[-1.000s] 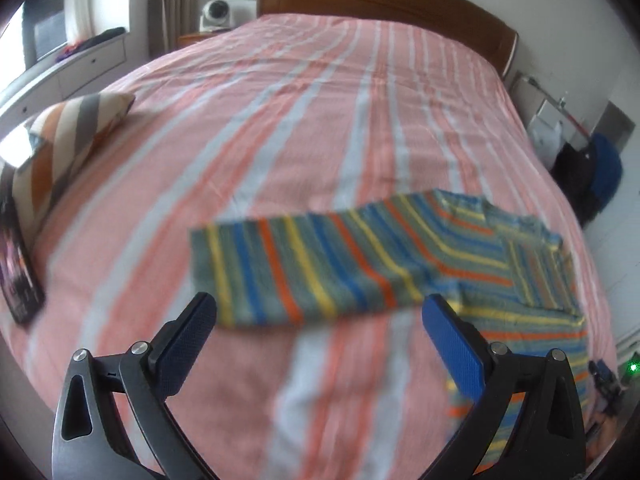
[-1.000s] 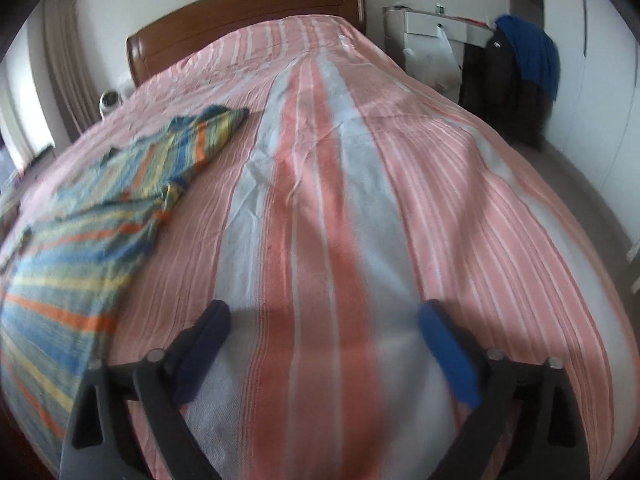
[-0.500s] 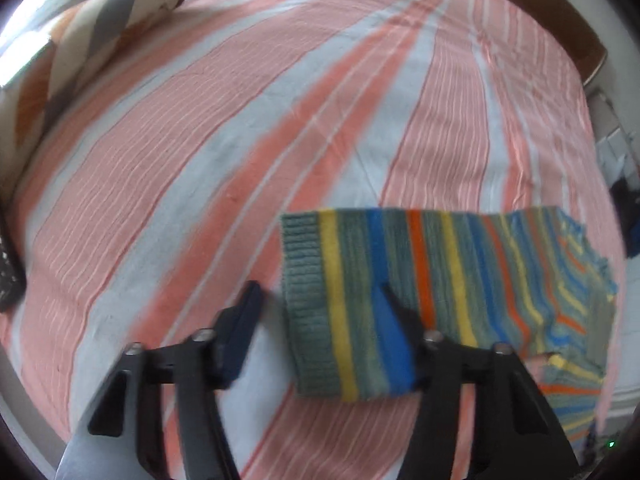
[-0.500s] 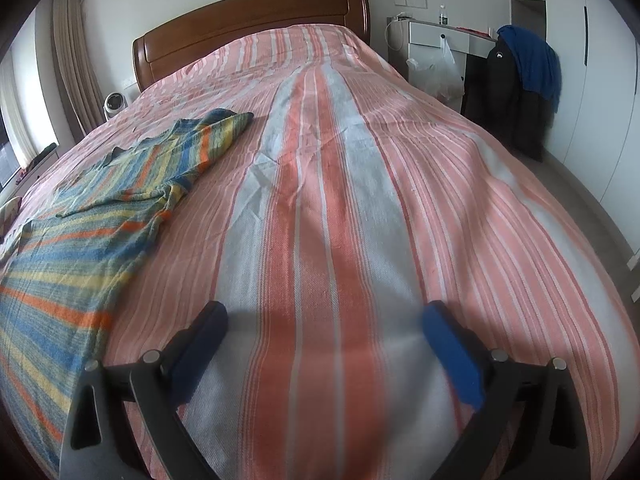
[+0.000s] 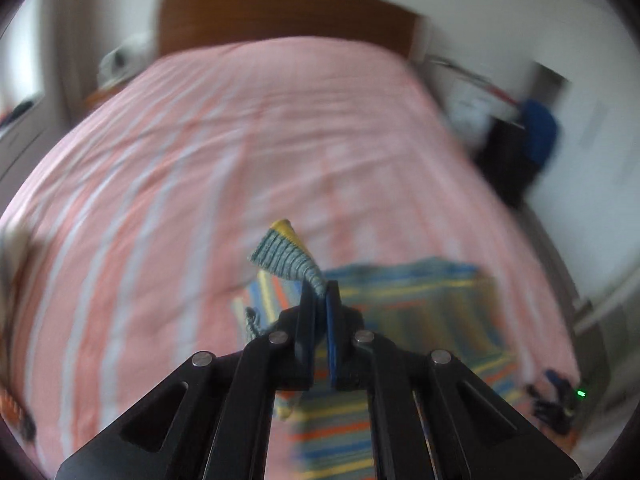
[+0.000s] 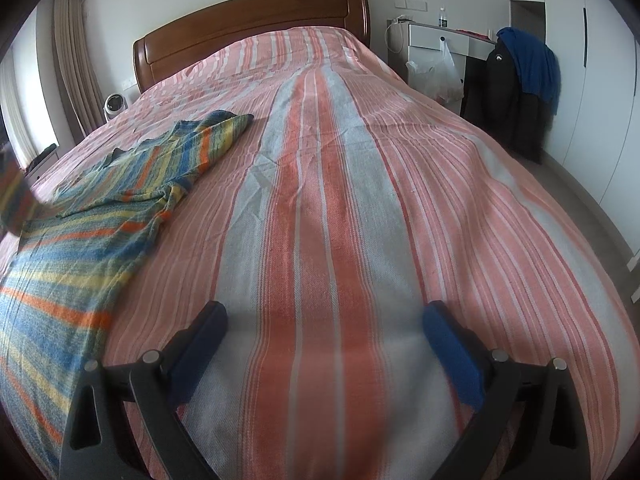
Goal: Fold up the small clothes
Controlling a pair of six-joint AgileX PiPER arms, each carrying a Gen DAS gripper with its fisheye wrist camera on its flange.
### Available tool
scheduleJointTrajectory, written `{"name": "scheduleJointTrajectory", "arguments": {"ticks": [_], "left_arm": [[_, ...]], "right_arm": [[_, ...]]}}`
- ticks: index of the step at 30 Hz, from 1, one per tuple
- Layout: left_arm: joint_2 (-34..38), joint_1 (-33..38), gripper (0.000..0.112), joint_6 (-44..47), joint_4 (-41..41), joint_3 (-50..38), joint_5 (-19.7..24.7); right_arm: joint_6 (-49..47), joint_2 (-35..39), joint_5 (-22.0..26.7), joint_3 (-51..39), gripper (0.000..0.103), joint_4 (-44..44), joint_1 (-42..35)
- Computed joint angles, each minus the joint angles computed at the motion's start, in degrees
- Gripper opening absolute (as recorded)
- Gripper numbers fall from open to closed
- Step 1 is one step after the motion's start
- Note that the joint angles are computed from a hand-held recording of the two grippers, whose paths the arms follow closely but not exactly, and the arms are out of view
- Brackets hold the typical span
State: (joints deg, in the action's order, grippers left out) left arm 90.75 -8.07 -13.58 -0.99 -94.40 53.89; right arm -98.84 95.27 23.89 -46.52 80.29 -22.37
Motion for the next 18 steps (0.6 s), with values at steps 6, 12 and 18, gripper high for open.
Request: {"name": "scheduleJointTrajectory", "arguments": {"ticks": [6,12,18], "left_arm": [[17.15,-18.0,0.029,-8.72,6.62,-13.73,3.23],[13.93,-16.4,0.061,-11.97,8.38,-0.15,-2.46],[8.41,2.7,0.06,2.22,-6.4,7.32,-0.71]], "right_arm": [[-0.35,0.09,0.51,-0.03,0.098,0.29,-0.29],[-0.57,0.31,1.79,-0.17,0.098,0.24,-0.97],[-4.47,0.16,1.52,0.92,0.098,4.06,-0.79]]}}
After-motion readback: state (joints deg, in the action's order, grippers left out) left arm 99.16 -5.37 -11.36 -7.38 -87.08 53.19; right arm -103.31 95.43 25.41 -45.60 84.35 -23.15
